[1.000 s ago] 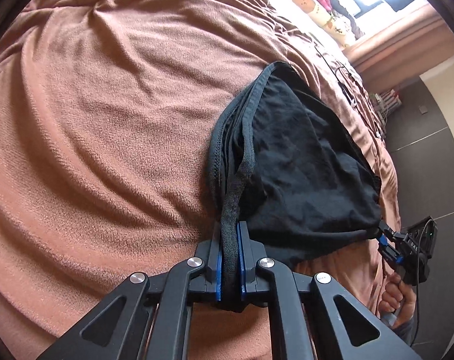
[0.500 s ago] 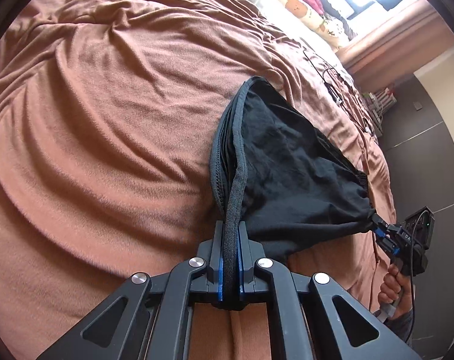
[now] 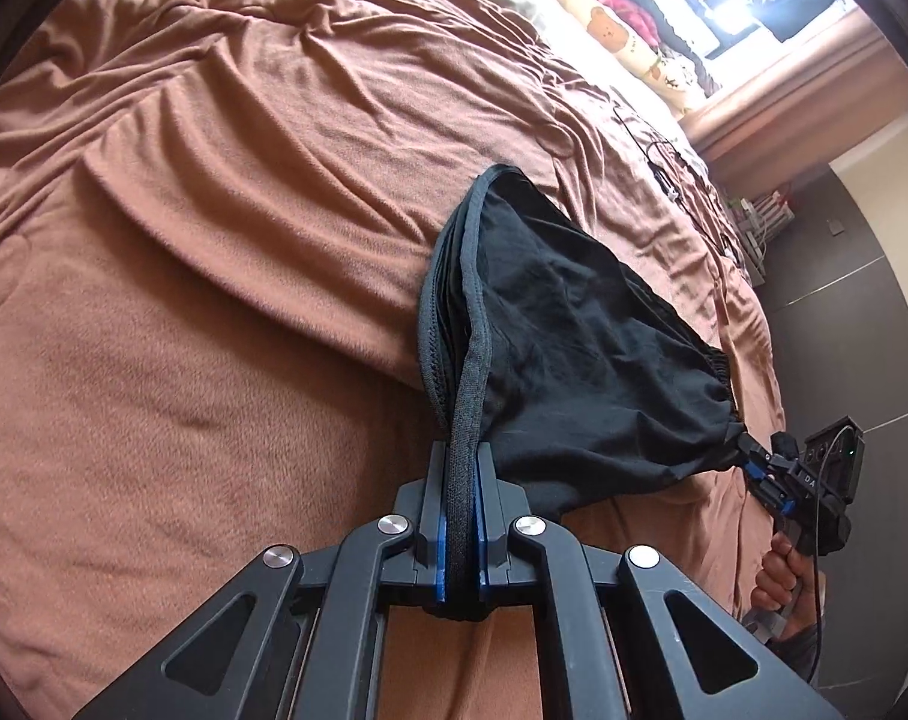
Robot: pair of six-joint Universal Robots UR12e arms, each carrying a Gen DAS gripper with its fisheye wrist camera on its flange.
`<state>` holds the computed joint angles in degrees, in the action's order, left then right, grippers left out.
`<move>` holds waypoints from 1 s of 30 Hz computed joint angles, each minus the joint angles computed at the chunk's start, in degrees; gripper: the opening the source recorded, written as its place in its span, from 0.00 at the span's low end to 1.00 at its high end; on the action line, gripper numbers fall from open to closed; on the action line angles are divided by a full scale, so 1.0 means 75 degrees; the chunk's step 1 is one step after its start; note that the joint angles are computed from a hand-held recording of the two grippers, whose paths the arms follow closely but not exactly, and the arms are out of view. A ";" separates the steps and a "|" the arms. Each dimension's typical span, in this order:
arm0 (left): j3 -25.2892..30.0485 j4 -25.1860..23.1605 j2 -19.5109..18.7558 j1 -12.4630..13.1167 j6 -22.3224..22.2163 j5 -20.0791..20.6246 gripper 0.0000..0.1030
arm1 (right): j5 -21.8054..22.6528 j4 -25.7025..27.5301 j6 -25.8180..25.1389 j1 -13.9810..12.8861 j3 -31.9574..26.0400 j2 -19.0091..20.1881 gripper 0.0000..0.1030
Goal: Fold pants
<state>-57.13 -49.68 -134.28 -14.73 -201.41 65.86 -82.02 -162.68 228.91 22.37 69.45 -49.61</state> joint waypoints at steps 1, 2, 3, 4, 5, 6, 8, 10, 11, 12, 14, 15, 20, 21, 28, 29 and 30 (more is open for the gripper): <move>-0.0157 0.0100 0.0092 -0.0001 -0.0020 -0.0003 0.06 | -0.0016 -0.0035 -0.0032 0.0023 0.0042 -0.0024 0.22; -0.0292 0.0200 0.0169 0.0001 -0.0049 -0.0021 0.06 | -0.0017 -0.0030 -0.0091 0.0036 0.0077 -0.0055 0.22; -0.0427 0.0308 0.0244 0.0009 -0.0082 -0.0037 0.06 | -0.0023 -0.0016 -0.0160 0.0052 0.0114 -0.0084 0.22; -0.0560 0.0404 0.0320 0.0008 -0.0109 -0.0041 0.06 | -0.0015 -0.0014 -0.0218 0.0063 0.0158 -0.0116 0.22; -0.0699 0.0496 0.0398 0.0011 -0.0126 -0.0046 0.06 | 0.0006 -0.0007 -0.0259 0.0071 0.0206 -0.0152 0.22; -0.0829 0.0581 0.0468 0.0014 -0.0155 -0.0060 0.06 | 0.0030 -0.0006 -0.0299 0.0076 0.0251 -0.0183 0.22; -0.1062 0.0712 0.0593 0.0023 -0.0223 -0.0089 0.06 | 0.0047 -0.0017 -0.0350 0.0095 0.0339 -0.0239 0.22; -0.1297 0.0919 0.0699 0.0047 -0.0310 -0.0156 0.06 | 0.0075 -0.0036 -0.0416 0.0103 0.0425 -0.0296 0.22; -0.1416 0.1039 0.0746 0.0064 -0.0375 -0.0208 0.06 | 0.0071 -0.0056 -0.0458 0.0116 0.0468 -0.0323 0.22; -0.1546 0.1150 0.0802 0.0077 -0.0449 -0.0235 0.06 | 0.0055 -0.0077 -0.0513 0.0135 0.0499 -0.0343 0.22; -0.1819 0.1384 0.0912 0.0100 -0.0629 -0.0320 0.06 | 0.0047 -0.0060 -0.0624 0.0166 0.0525 -0.0356 0.22; -0.1943 0.1485 0.0961 0.0109 -0.0685 -0.0363 0.06 | 0.0044 -0.0032 -0.0671 0.0174 0.0547 -0.0379 0.22; -0.2474 0.1862 0.1203 0.0122 -0.0944 -0.0469 0.06 | 0.0035 0.0101 -0.0890 0.0202 0.0630 -0.0488 0.22; -0.2566 0.1937 0.1243 0.0127 -0.1000 -0.0509 0.06 | 0.0013 0.0122 -0.0929 0.0222 0.0627 -0.0497 0.22; -0.2917 0.2166 0.1364 0.0139 -0.1294 -0.0758 0.07 | -0.0124 0.0375 -0.1332 0.0275 0.0668 -0.0622 0.22; -0.2945 0.2126 0.1373 0.0134 -0.1253 -0.0768 0.07 | -0.0171 0.0462 -0.1364 0.0289 0.0665 -0.0632 0.22; -0.2871 0.1946 0.1341 0.0119 -0.1191 -0.0707 0.08 | -0.0216 0.0620 -0.1390 0.0294 0.0648 -0.0638 0.22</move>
<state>-78.67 -35.08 -124.23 -13.84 -210.34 60.56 -83.64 -158.03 218.49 24.58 74.30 -54.40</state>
